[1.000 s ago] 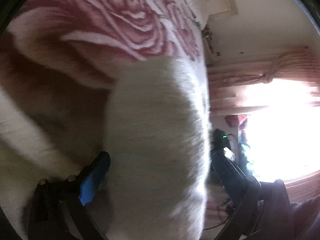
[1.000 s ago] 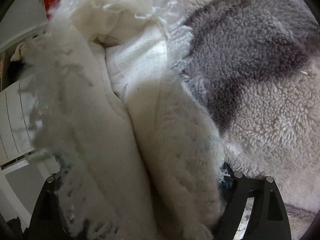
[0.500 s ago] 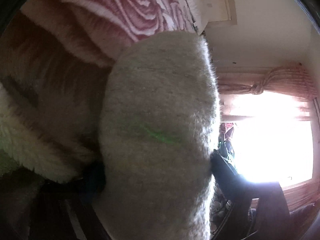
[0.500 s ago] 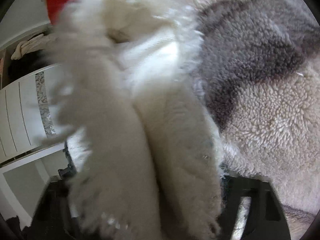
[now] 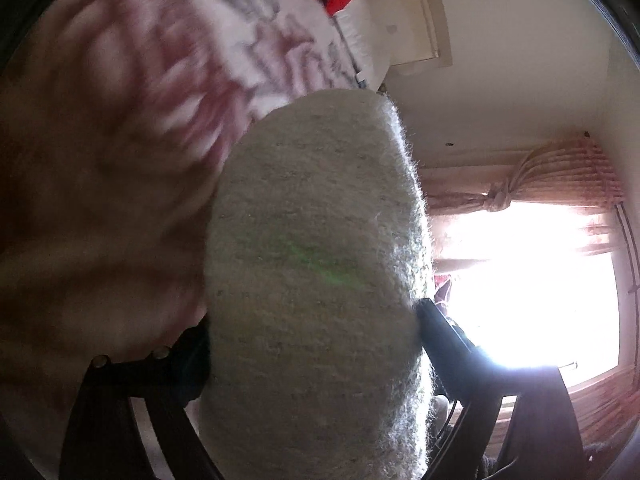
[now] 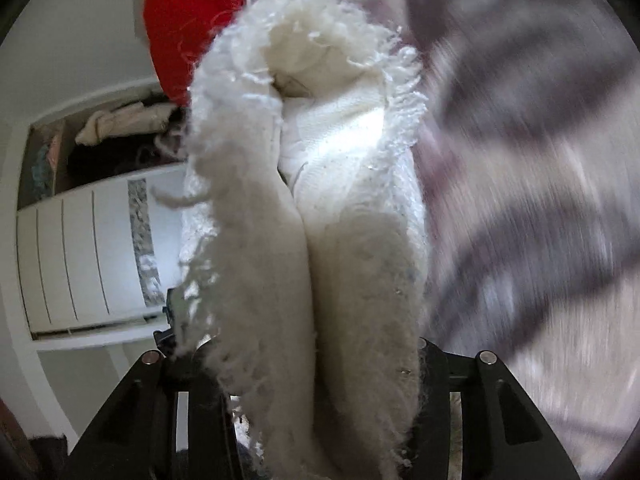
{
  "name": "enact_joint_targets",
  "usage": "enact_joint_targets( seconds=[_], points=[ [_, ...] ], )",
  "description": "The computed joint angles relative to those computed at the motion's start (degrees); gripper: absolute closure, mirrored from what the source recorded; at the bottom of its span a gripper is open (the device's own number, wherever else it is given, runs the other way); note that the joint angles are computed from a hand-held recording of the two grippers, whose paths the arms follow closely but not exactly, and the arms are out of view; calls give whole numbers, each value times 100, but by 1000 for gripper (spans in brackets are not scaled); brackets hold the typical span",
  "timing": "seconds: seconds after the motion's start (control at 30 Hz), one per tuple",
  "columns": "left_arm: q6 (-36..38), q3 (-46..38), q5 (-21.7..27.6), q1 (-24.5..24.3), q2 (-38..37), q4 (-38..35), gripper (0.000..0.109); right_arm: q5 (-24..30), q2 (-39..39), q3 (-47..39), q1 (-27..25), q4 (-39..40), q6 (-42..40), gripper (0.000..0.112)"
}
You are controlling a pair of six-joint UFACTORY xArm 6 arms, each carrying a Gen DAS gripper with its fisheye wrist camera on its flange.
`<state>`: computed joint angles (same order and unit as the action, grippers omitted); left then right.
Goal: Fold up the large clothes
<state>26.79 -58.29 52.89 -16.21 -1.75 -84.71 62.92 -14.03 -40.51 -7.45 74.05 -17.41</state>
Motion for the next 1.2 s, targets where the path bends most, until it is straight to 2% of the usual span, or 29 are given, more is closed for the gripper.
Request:
enact_joint_targets(
  seconds=[0.07,0.17,0.3,0.4,0.47,0.5,0.6,0.7,0.77,0.83,0.93,1.0,1.03,1.1,1.13,1.2],
  points=[
    [32,-970,330,168,861,134,17,47,830,-863,-59,9,-153,65],
    [-199,-2689,452,184,2300,346,17,120,2145,-2340,-173,-53,-163,66],
    [-442,-4928,628,224,4214,503,17,-33,3877,-4275,-169,-93,-14,66],
    [-1011,-6414,923,252,5394,1055,17,-62,4925,-5424,-181,-262,236,66],
    [-1224,-6824,1149,293,5701,1238,17,6,5314,-5873,-194,-527,527,66],
    [-1090,-6761,1202,315,5664,1176,17,149,5505,-6068,-212,-558,642,66],
    [-1300,-6712,1294,329,5515,1521,16,435,5732,-6414,-194,-707,758,61],
    [-1712,-6361,1149,322,5109,2134,16,661,6016,-7085,-205,-1309,1413,48],
    [-2290,-6003,615,166,4605,3289,16,633,6188,-7778,-116,-2320,2081,39],
    [-2524,-5434,-3,-40,4008,4487,16,545,5887,-7776,116,-3519,2398,23],
    [-2935,-4319,-1015,-368,3062,6285,13,436,5559,-7834,563,-5318,3191,19],
    [-3187,-4096,-826,-482,2710,7157,8,743,5438,-8013,906,-6517,3756,13],
    [-3324,-3885,-764,-540,2484,7309,7,804,5248,-7871,1120,-7117,4187,11],
    [-3584,-3612,-677,-652,2159,7502,7,341,4584,-6906,1495,-8014,4759,11],
    [-3830,-3644,-556,-748,2095,7794,7,250,4207,-6485,1600,-8153,4814,11],
    [-4172,-3676,-390,-917,1922,8207,7,642,3034,-5290,1566,-8145,5038,10]
  ],
)
